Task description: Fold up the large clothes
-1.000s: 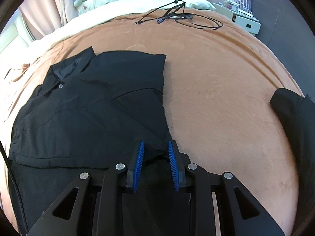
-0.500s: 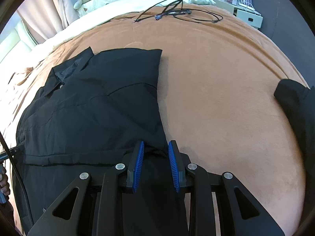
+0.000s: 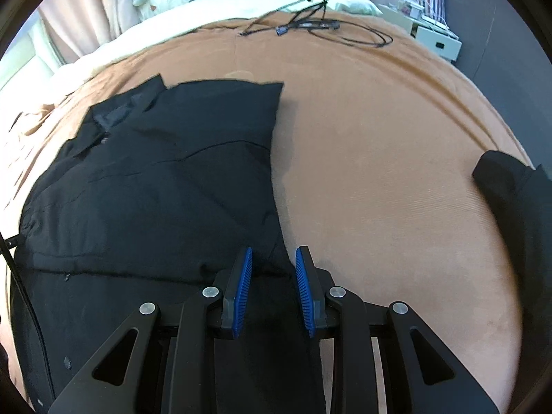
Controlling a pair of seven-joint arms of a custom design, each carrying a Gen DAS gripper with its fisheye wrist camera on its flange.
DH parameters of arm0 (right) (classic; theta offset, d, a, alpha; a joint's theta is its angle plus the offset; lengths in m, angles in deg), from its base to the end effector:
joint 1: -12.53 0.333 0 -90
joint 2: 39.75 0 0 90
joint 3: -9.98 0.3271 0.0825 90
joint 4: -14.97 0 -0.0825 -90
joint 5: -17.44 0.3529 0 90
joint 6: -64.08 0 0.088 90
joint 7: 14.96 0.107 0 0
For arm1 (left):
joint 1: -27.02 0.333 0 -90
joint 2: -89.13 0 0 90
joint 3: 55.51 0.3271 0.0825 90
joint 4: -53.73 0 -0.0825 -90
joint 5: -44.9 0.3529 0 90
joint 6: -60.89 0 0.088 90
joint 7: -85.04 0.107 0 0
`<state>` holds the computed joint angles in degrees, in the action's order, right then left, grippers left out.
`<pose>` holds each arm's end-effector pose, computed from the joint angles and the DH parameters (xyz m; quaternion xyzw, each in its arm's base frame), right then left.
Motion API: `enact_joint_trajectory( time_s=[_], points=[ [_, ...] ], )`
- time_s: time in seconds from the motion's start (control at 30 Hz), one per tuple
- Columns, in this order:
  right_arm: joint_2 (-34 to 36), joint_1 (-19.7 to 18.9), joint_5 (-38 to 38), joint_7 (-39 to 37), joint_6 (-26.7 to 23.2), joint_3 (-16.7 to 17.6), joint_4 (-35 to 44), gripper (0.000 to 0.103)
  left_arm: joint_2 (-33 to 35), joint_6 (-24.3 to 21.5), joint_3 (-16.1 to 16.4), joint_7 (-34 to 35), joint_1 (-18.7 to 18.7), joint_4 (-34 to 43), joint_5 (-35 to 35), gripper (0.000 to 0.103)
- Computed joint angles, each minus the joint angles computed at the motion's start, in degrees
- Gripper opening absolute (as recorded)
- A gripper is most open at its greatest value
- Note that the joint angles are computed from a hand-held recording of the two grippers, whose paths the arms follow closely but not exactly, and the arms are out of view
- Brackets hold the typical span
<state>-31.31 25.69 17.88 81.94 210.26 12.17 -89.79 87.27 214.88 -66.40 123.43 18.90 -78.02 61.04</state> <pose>0.5969 0.1623 0.5395 -0.7239 0.6288 -0.1536 0.2388 0.4874 -0.1780 0.4365 -0.7958 0.5624 -0.1881 0.1229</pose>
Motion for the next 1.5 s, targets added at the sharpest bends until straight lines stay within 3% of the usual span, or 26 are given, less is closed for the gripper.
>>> enact_joint_trajectory(
  time_s=[0.03,0.1,0.13,0.33,0.4,0.5,0.6,0.63,0.8,0.9,1.2,1.5],
  points=[
    [-0.9,-0.1,0.2,-0.2,0.0,0.0,-0.7,0.044,-1.3,0.3,0.0,0.3,-0.1,-0.9,-0.5,0.042],
    [-4.0,-0.3,1.1,-1.1,2.3,0.1,-4.2,0.067,-4.1,0.2,-0.5,-1.3,0.1,-2.6,0.8,0.058],
    [-5.1,-0.4,1.7,-1.8,2.7,0.2,-5.3,0.068,-5.6,0.1,-0.8,-2.1,0.3,-3.4,1.3,0.064],
    [-15.1,-0.3,4.6,-5.7,3.7,0.1,-14.6,0.069,-14.8,-2.1,-3.2,-3.1,-0.2,-8.5,-1.4,0.067],
    [-19.1,0.0,5.9,-7.0,4.2,-0.1,-18.1,0.070,-18.0,-3.1,-4.2,-3.6,-0.7,-10.1,-2.2,0.074],
    [-24.8,0.4,7.1,-8.6,5.0,-0.6,-23.2,0.092,-23.5,-4.7,-6.5,-5.2,-1.4,-12.6,-2.2,0.086],
    [-30.8,1.0,8.1,-9.9,5.7,-1.3,-28.2,0.095,-28.4,-6.6,-9.1,-7.5,-2.1,-14.1,-1.7,0.095],
    [-33.2,1.0,8.2,-10.3,6.3,-1.5,-30.2,0.103,-30.4,-7.4,-10.1,-8.4,-2.6,-14.7,-1.7,0.097],
    [-43.4,2.1,9.2,-11.4,6.1,-2.8,-37.7,0.103,-37.7,-14.2,-15.6,-12.5,-4.2,-14.9,1.0,0.097],
    [-50.0,2.7,9.8,-12.9,5.2,-4.0,-42.1,0.103,-41.1,-16.4,-16.6,-14.8,-6.8,-15.6,0.1,0.097],
    [-66.8,1.8,11.2,-17.8,-6.0,-7.9,-49.6,0.103,-49.6,-26.2,-21.7,-22.6,-14.7,-16.7,-3.8,0.098],
    [-74.5,-0.3,14.9,-25.2,-11.7,-13.1,-54.3,0.103,-53.8,-28.3,-25.0,-32.1,-23.7,-22.1,-9.3,0.102]
  ],
)
